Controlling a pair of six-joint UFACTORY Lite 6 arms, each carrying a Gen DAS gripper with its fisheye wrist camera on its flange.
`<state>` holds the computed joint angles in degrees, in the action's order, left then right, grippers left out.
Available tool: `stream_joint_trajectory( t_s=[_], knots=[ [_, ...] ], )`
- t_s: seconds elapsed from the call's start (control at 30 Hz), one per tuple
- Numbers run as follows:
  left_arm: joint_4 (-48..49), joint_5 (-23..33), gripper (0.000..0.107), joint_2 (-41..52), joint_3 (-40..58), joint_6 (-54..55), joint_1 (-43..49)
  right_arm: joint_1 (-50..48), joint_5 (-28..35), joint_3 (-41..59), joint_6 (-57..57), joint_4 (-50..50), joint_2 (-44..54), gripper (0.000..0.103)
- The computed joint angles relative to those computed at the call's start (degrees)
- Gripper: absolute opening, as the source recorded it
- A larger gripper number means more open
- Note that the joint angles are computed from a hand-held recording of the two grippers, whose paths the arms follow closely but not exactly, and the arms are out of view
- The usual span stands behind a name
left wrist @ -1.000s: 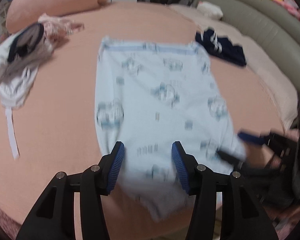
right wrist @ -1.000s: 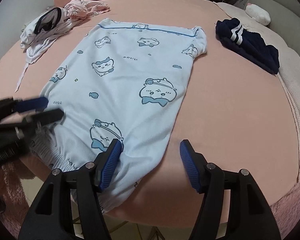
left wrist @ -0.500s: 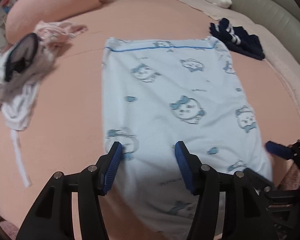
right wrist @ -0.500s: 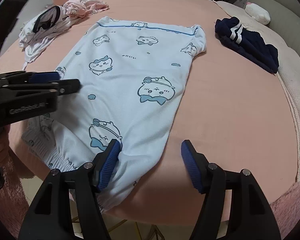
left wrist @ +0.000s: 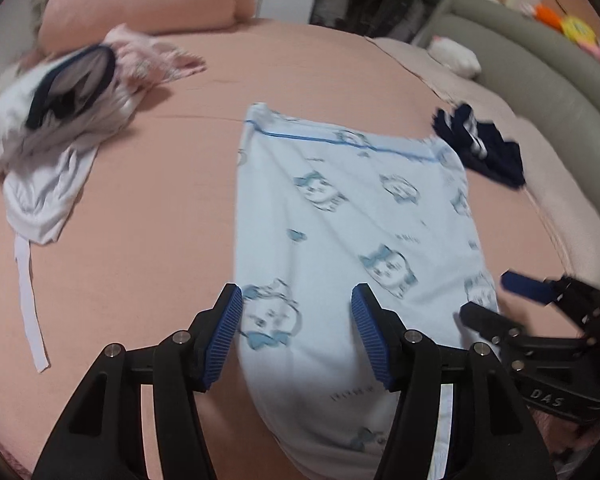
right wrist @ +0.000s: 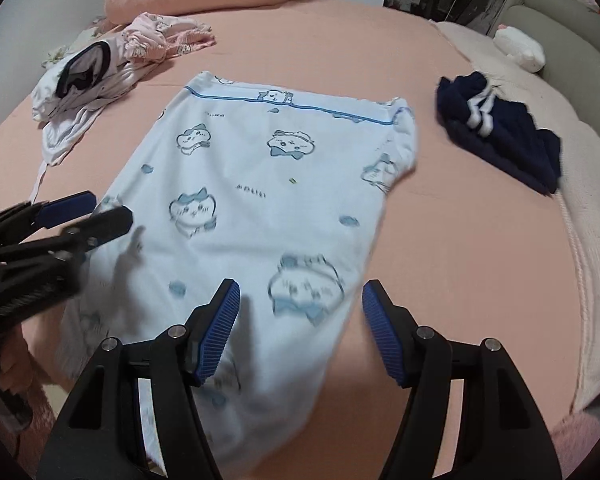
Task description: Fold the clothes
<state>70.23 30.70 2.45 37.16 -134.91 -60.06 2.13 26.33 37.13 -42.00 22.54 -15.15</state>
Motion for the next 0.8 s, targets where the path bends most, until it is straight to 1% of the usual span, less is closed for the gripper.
stream_joint_trajectory(
  t_s=[0.07, 0.1, 0.13, 0.17, 0.23, 0.3, 0.37, 0.43, 0.47, 0.53, 0.6, 0.63, 0.67, 0.7, 0.73, 0.77, 0.8],
  knots=[
    [-6.07, 0.95, 0.060, 1.88, 0.80, 5.83, 1.24, 0.86, -2.63, 1.01, -1.23, 1.28, 3.79, 0.065],
    [-7.57, 1.18, 0.060, 1.80, 0.37, 7.43, 1.58, 1.31, -4.59, 1.34, 0.19, -0.65, 5.94, 0.064],
    [-8.53, 1.29, 0.060, 1.36, -0.36, 8.58, 1.83, 0.44, -5.21, 1.51, -0.79, -0.18, 7.23, 0.065],
    [-9.47, 1.41, 0.060, 0.93, -1.09, 9.72, 2.08, -1.15, -5.17, 1.62, -4.17, 2.60, 8.21, 0.067],
    [-13.17, 3.98, 0.060, -1.01, -1.92, 12.25, 1.62, -6.06, -3.36, 1.85, -10.16, 7.30, 9.05, 0.069],
    [-13.91, 6.29, 0.060, -2.79, -3.03, 12.10, 1.12, -12.42, 0.93, 2.77, -17.23, 12.38, 9.56, 0.069],
    [-8.20, 2.36, 0.059, -6.10, -6.03, 6.84, 1.69, -17.46, 5.38, 4.39, -20.94, 15.75, 9.84, 0.069],
    [-1.32, -0.91, 0.059, -6.78, -6.43, 1.14, 1.30, -19.29, 7.18, 6.24, -22.38, 17.95, 10.26, 0.068],
    [1.96, -1.61, 0.059, -6.16, -5.68, -1.29, 0.50, -18.61, 7.02, 7.46, -22.13, 18.53, 11.03, 0.068],
    [3.31, -1.31, 0.059, -2.87, -2.24, -0.77, -1.28, -16.40, 6.23, 10.04, -20.77, 18.87, 12.95, 0.068],
    [-2.58, -1.70, 0.059, 1.89, 1.44, 6.64, -0.56, -14.06, 5.60, 12.18, -19.67, 18.66, 14.94, 0.068],
    [-6.14, -1.64, 0.059, 4.32, 3.36, 10.90, -0.12, -12.07, 4.97, 12.95, -19.23, 17.50, 16.80, 0.068],
    [-7.66, -1.47, 0.060, 5.05, 3.66, 12.87, 0.08, -9.96, 3.08, 13.03, -17.26, 14.73, 18.11, 0.066],
    [-9.10, -0.76, 0.060, 3.96, 3.06, 13.84, -0.09, -8.08, -0.37, 12.45, -13.16, 9.76, 18.91, 0.064],
    [-10.71, 0.17, 0.060, 2.44, 2.36, 14.70, -0.38, -7.90, -2.26, 12.41, -11.46, 7.19, 19.82, 0.064],
    [-12.81, 2.18, 0.061, 1.08, 1.82, 15.89, -0.93, -9.10, -1.76, 13.26, -11.15, 7.01, 20.17, 0.064],
    [-14.06, 4.66, 0.061, -0.05, 1.42, 16.50, -1.58, -11.12, -0.21, 14.39, -12.73, 8.95, 20.43, 0.064]
  ],
)
